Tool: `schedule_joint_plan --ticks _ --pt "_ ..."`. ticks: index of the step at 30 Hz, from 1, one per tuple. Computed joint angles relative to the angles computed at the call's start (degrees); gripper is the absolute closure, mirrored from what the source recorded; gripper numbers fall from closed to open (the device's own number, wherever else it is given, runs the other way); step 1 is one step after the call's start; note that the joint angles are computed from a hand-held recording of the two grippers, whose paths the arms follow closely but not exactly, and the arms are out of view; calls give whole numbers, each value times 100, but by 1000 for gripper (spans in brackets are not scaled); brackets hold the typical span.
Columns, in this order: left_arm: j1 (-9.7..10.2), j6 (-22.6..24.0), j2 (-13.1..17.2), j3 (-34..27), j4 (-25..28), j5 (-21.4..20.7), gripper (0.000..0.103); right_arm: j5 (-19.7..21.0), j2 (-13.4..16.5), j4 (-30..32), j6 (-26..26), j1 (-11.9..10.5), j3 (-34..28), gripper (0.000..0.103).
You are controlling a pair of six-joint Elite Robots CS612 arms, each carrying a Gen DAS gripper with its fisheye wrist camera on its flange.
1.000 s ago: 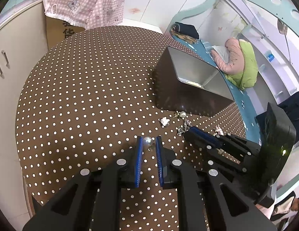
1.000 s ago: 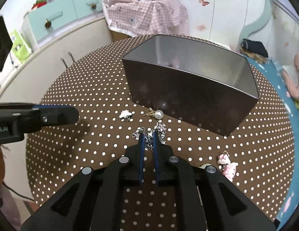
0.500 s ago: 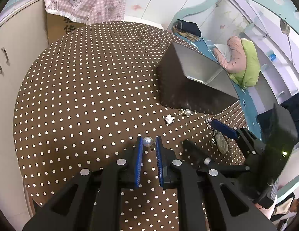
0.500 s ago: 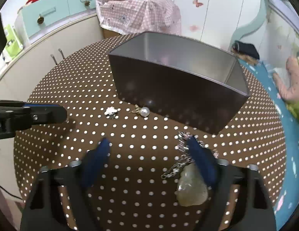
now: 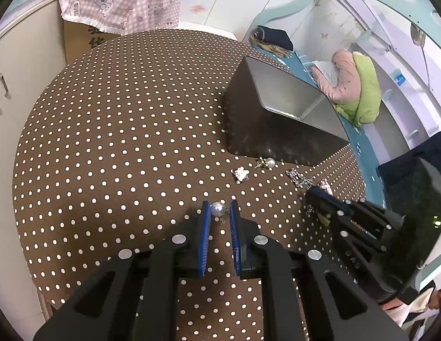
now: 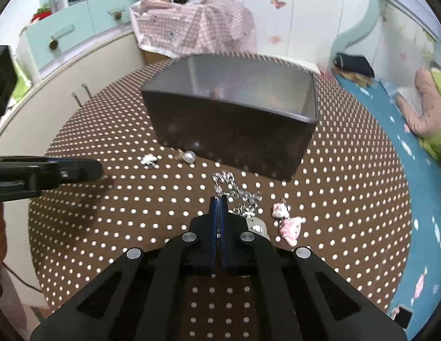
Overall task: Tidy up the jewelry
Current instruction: 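Lift the silver chain earring with the right tool while the left tool holds the pearl earring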
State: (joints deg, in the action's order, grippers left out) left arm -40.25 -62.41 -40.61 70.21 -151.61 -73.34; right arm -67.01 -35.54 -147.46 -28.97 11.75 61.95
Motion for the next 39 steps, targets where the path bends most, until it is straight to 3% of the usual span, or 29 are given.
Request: schedule_joint_plan --ticks 7,10,15,18,24,26,30,32,33,34,36,38,39 --pt "-11 -16 -16 28 7 47 91 -484 140 418 268 3 -393 97" --pt "-7 -14 -39 63 13 27 91 -255 218 604 239 -9 -549 97" --pt "21 -12 -15 3 79 -26 91 -251 269 644 225 26 -638 97" --pt "38 -10 1 -15 90 -66 91 49 282 665 179 2 -675 97" --pt "75 -3 38 -54 89 -119 90 -141 140 225 392 1 -398 97" --pt "91 12 42 -54 71 -134 90 160 46 -125 663 -68 -180 97" --pt "111 -21 34 -19 84 -130 90 1417 -139 -1791 1913 -323 384 94" --pt "120 -36 21 26 21 -140 90 1655 -132 -2845 2579 -402 577 52" --pt "124 -33 12 52 -11 -143 90 1691 -136 -3445 3068 -445 660 4" --pt "124 -37 9 66 -28 -135 90 1779 -103 -4045 3539 -491 708 6" --pt "118 -45 3 87 -59 -137 90 2000 -12 -4766 3869 -561 710 6" --pt "109 -48 -1 94 -56 -144 90 1538 -79 -4526 3426 -471 828 6" --pt "104 -46 -2 91 -37 -140 90 1214 -154 -4046 2938 -399 877 6"
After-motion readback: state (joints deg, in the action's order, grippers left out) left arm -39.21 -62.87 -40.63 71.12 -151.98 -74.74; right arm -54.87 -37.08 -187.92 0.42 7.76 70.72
